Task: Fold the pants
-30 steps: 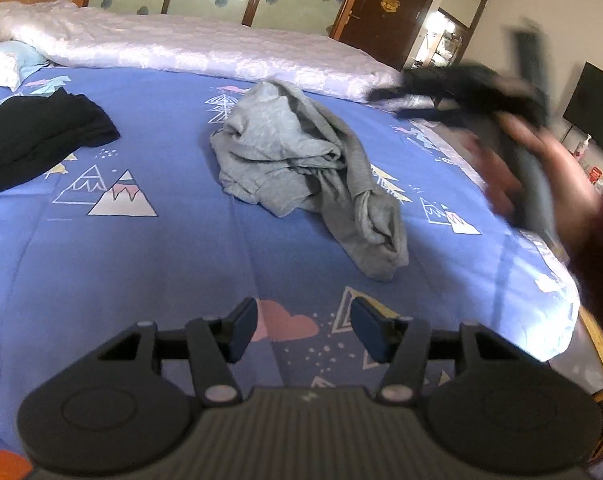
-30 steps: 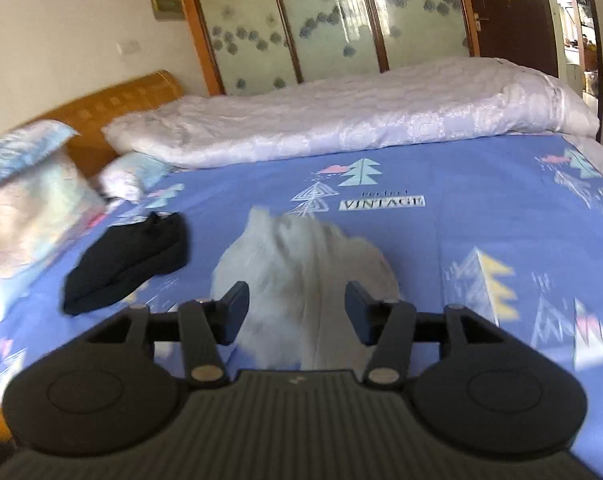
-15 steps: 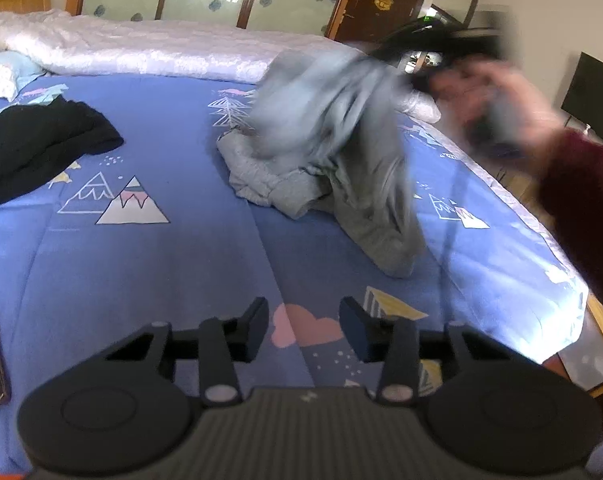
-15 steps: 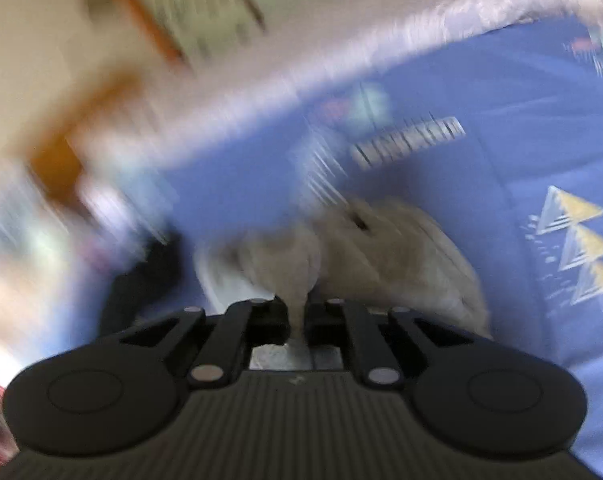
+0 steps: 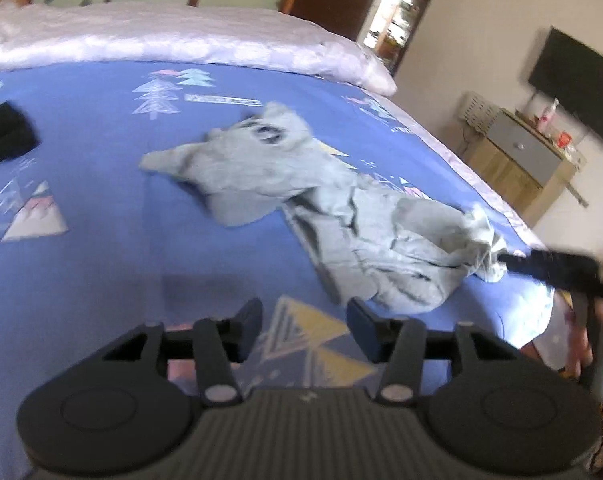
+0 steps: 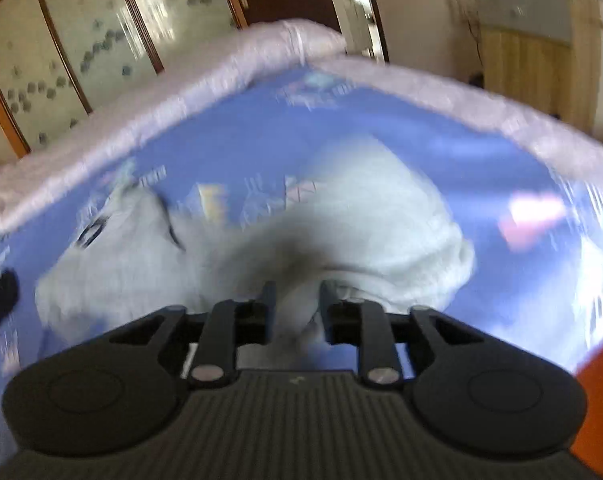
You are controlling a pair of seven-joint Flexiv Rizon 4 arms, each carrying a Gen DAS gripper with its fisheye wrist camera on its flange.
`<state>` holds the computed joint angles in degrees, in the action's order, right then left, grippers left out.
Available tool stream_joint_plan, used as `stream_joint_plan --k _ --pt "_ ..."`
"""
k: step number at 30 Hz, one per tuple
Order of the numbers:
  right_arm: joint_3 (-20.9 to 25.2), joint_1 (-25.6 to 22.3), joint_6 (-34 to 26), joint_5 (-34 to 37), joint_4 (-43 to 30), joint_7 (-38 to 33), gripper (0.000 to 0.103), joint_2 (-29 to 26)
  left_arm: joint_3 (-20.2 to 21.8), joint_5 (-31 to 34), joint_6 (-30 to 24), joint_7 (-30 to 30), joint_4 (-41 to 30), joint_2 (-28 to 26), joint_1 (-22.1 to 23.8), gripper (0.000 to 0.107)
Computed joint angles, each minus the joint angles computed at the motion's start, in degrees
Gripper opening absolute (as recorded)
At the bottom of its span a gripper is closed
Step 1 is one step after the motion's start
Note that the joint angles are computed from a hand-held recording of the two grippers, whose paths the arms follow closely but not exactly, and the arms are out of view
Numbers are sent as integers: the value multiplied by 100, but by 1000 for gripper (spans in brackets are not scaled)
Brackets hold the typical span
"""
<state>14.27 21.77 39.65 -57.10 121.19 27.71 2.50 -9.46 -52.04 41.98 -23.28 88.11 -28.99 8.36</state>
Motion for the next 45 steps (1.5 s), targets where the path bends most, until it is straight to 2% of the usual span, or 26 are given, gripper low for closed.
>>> stream_joint_plan --k 1,3,4,8,9,10,11,12,15,19,21,22,24,26,29,30,31,32,34,36,39,41,43,45 --pt "47 22 7 -3 88 103 35 48 -17 82 126 -20 -62 -69 -114 64" --pt "124 -50 167 -32 203 270 35 76 -59 346 249 -144 -260 -257 -330 65" --pt "-7 -2 298 -75 62 307 35 -46 -71 505 253 -246 -375 -364 -420 65" --pt "-145 -96 629 -198 -57 328 36 -123 73 1462 112 -1347 -1212 -1009 -901 65" --pt "-151 -113 675 -224 -52 326 37 -114 191 1779 77 -1692 -1427 -1169 -1029 55" --pt "-170 -162 795 -278 33 329 38 -58 154 2073 88 -2027 -1591 -1343 -1048 40" --pt "-173 -187 840 -298 43 307 38 -45 141 1995 207 -1990 -1568 -1370 -1058 36" --pt "-174 -207 868 -324 43 268 38 -38 -11 1923 518 -1839 -1364 -1299 -984 17" --pt "-208 -256 949 -507 -48 55 38 -117 -288 1718 628 -1491 -1016 -1070 -659 9" --pt "-359 -262 1281 -882 -462 -146 38 -459 -547 700 767 -437 -42 -328 108 7" --pt "-464 -217 1534 -1136 -784 -202 38 -716 -480 119 498 239 458 136 529 7" --pt "-510 -176 1624 -1212 -946 -250 38 -845 -392 -97 431 481 636 333 654 7" --pt "-634 -97 1889 -1344 -1331 -492 38 -1152 -143 -568 733 1131 1148 778 799 7" --pt "-769 -6 2137 -1397 -1704 -759 38 -1457 156 -725 965 1398 1376 990 817 7" --pt "-980 143 2389 -1238 -2259 -1219 38 -1940 599 -421 682 1159 1424 1081 781 9" --pt "-1034 194 2408 -1064 -2446 -1444 38 -2108 652 -446 781 1340 1475 1128 740 12" --pt "-1093 244 2423 -900 -2603 -1611 38 -2247 649 -556 870 1569 1485 1155 707 23" --pt "-1155 273 2497 -750 -2735 -1725 38 -2375 613 -815 977 1842 1461 1164 704 29" --pt "-1284 272 2789 -481 -2919 -1839 39 -2585 465 -1627 1294 2210 1330 1108 640 46" --pt "-1423 286 2974 -266 -3059 -1956 41 -2744 400 -1859 1275 1990 851 802 577 48" --pt "-1731 299 3274 -64 -3248 -1985 54 -2973 209 -1555 1491 1785 68 117 380 51" --pt "-1874 267 3462 241 -3401 -1961 63 -3152 143 -885 1224 1072 -602 -464 301 62" --pt "-1763 124 3376 888 -3754 -2297 64 -3426 143 -158 723 145 -1421 -1114 199 85" --pt "-1508 -43 3018 1556 -4360 -2921 64 -3786 173 352 582 -445 -2010 -1606 58 85"
